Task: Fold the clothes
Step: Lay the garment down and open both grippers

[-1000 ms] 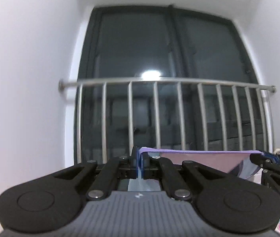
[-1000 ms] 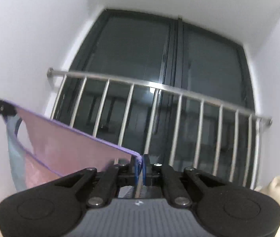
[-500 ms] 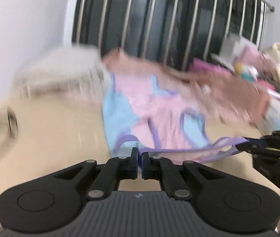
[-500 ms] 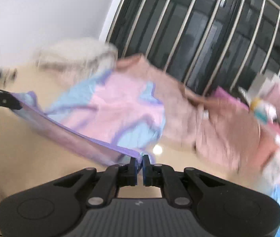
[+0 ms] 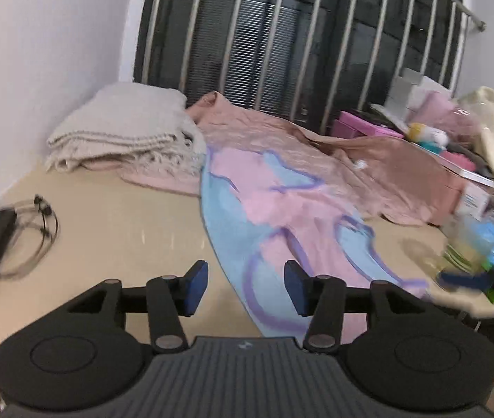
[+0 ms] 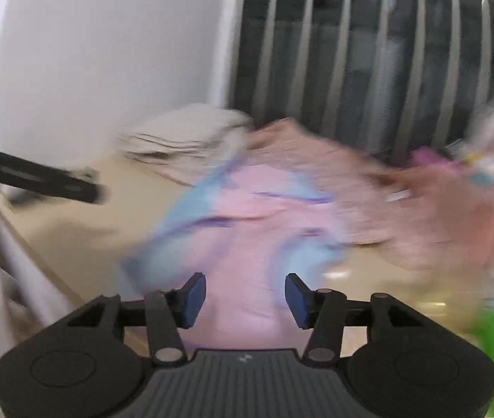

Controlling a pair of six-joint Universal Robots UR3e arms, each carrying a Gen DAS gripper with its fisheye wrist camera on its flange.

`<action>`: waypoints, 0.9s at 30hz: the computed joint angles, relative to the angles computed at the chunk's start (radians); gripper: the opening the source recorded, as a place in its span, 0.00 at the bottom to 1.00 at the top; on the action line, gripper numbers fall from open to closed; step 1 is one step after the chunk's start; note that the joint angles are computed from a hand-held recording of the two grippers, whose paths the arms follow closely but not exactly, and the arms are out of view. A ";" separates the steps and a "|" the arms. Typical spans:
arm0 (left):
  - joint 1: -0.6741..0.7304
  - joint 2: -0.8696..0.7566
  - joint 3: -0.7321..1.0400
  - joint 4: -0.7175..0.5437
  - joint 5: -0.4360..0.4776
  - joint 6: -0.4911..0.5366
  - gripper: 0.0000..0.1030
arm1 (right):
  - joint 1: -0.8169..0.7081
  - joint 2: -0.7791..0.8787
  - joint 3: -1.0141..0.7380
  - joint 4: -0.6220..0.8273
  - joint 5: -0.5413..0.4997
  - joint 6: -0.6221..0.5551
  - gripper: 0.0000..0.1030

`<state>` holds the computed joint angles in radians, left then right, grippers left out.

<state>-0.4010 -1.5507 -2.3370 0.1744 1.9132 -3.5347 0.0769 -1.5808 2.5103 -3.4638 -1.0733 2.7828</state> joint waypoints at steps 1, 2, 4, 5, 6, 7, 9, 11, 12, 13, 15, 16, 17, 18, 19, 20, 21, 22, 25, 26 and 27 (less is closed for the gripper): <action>0.039 -0.014 0.030 -0.019 -0.032 0.014 0.48 | 0.068 0.105 -0.100 0.016 -0.026 0.051 0.41; 0.077 -0.032 0.067 -0.042 -0.063 0.027 0.48 | 0.134 0.202 -0.182 0.000 -0.071 0.087 0.38; 0.132 -0.072 0.151 -0.097 -0.089 0.033 0.50 | 0.244 0.368 -0.352 -0.002 -0.171 0.109 0.29; 0.155 -0.107 0.203 -0.121 -0.094 0.040 0.53 | 0.272 0.405 -0.408 0.028 -0.206 0.118 0.26; 0.177 -0.151 0.266 -0.158 -0.103 0.051 0.57 | 0.295 0.440 -0.460 0.060 -0.235 0.127 0.21; 0.197 -0.196 0.334 -0.198 -0.109 0.060 0.59 | 0.293 0.452 -0.475 0.084 -0.223 0.139 0.20; 0.231 -0.302 0.480 -0.275 -0.116 0.085 0.59 | 0.256 0.440 -0.449 0.119 -0.160 0.115 0.20; 0.255 -0.427 0.640 -0.332 -0.109 0.082 0.60 | 0.219 0.442 -0.395 0.068 -0.126 0.071 0.18; 0.262 -0.485 0.705 -0.340 -0.104 0.073 0.61 | 0.196 0.436 -0.352 0.024 -0.107 0.049 0.18; 0.271 -0.546 0.785 -0.367 -0.099 0.059 0.61 | 0.174 0.414 -0.323 0.026 -0.090 0.031 0.18; 0.280 -0.657 0.962 -0.477 -0.094 0.028 0.61 | 0.120 0.365 -0.272 0.048 -0.053 -0.013 0.18; 0.286 -0.703 1.039 -0.525 -0.106 0.024 0.61 | 0.090 0.339 -0.253 0.068 -0.044 -0.039 0.18; 0.290 -0.752 1.122 -0.578 -0.118 0.023 0.61 | 0.061 0.313 -0.233 0.088 -0.031 -0.061 0.18; 0.288 -0.805 1.213 -0.641 -0.124 0.040 0.61 | 0.030 0.286 -0.215 0.113 -0.016 -0.085 0.18; 0.282 -0.850 1.280 -0.685 -0.115 0.061 0.61 | -0.009 0.254 -0.200 0.159 0.014 -0.113 0.18; 0.271 -0.878 1.308 -0.691 -0.092 0.080 0.60 | -0.037 0.233 -0.195 0.195 0.032 -0.137 0.18; 0.261 -0.908 1.339 -0.699 -0.068 0.098 0.60 | -0.055 0.221 -0.192 0.217 0.039 -0.156 0.18; 0.254 -0.932 1.357 -0.696 -0.051 0.114 0.54 | -0.077 0.201 -0.178 0.235 0.051 -0.177 0.18; 0.270 -0.899 1.262 -0.607 -0.067 0.109 0.16 | -0.133 0.153 -0.143 0.276 0.081 -0.231 0.18; 0.276 -0.881 1.235 -0.596 -0.070 0.109 0.04 | -0.144 0.140 -0.135 0.287 0.088 -0.242 0.18; 0.286 -0.856 1.201 -0.588 -0.085 0.110 0.04 | -0.152 0.133 -0.133 0.295 0.088 -0.251 0.18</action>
